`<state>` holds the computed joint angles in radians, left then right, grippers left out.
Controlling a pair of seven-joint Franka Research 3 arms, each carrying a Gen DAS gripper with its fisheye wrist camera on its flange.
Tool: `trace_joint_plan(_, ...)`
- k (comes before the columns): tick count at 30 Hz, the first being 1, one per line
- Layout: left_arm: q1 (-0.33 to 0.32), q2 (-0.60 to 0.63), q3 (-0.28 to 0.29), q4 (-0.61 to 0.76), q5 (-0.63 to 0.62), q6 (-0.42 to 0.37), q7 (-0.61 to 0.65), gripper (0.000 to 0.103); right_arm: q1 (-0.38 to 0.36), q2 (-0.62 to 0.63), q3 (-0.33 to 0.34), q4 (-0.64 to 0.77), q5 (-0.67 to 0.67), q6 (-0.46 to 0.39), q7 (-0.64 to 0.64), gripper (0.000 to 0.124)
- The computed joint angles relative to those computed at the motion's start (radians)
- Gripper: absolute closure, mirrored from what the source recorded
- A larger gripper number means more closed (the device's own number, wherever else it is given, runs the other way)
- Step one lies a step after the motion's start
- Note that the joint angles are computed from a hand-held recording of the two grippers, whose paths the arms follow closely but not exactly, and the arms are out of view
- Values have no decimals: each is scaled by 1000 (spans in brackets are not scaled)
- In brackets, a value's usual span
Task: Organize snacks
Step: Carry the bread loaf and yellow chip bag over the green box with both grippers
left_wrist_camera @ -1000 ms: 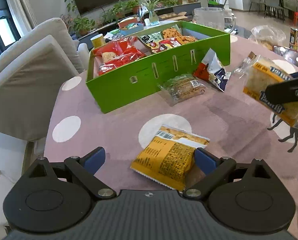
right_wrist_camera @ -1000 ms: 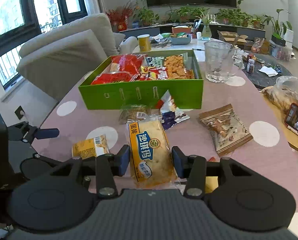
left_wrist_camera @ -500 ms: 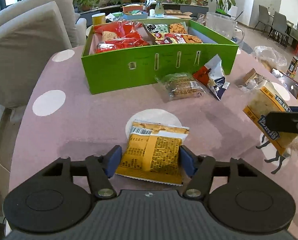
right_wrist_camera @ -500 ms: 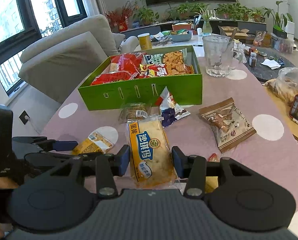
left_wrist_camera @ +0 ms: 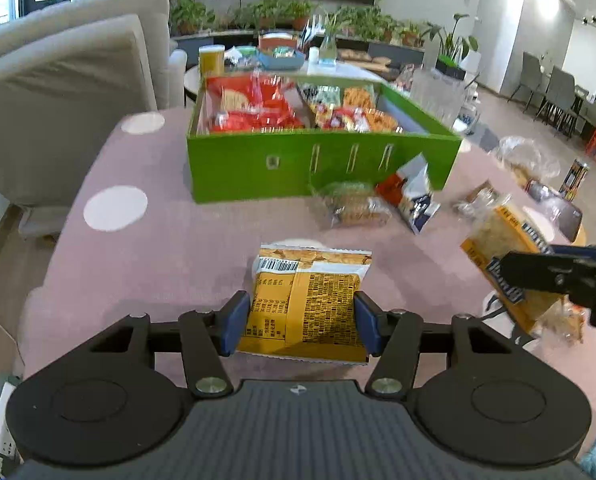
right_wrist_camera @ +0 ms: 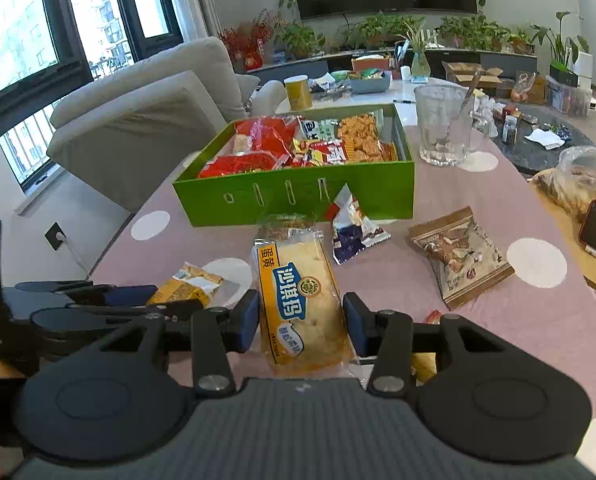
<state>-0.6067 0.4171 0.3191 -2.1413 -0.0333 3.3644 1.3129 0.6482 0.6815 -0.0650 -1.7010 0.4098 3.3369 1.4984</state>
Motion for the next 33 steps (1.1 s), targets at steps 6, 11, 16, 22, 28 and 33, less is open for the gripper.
trace_joint_plan(6, -62, -35, 38, -35, -79, 52, 58, 50, -21, -14, 29, -17, -2, 27, -16, 63)
trace_joint_plan(11, -54, -53, 11, -38, -140, 83, 125, 50, -38, -9, 43, -2, 0, 34, -29, 63)
trace_joint_plan(16, -39, -46, -15, -8, -205, 88, 190, 50, -42, 5, 35, 27, 8, 35, -38, 63)
trace_joint_plan(22, -23, -4, -28, 80, -239, 59, 229, 50, -34, 54, -8, 126, 15, -9, -32, 63)
trace_joint_plan(28, 10, 77, -31, 230, -161, -4, 169, 50, -29, 137, -64, 279, -12, -70, 23, 63)
trace_joint_plan(33, 61, 172, -53, 401, -98, -83, 98, 50, -60, 236, -84, 465, -65, -146, 91, 63)
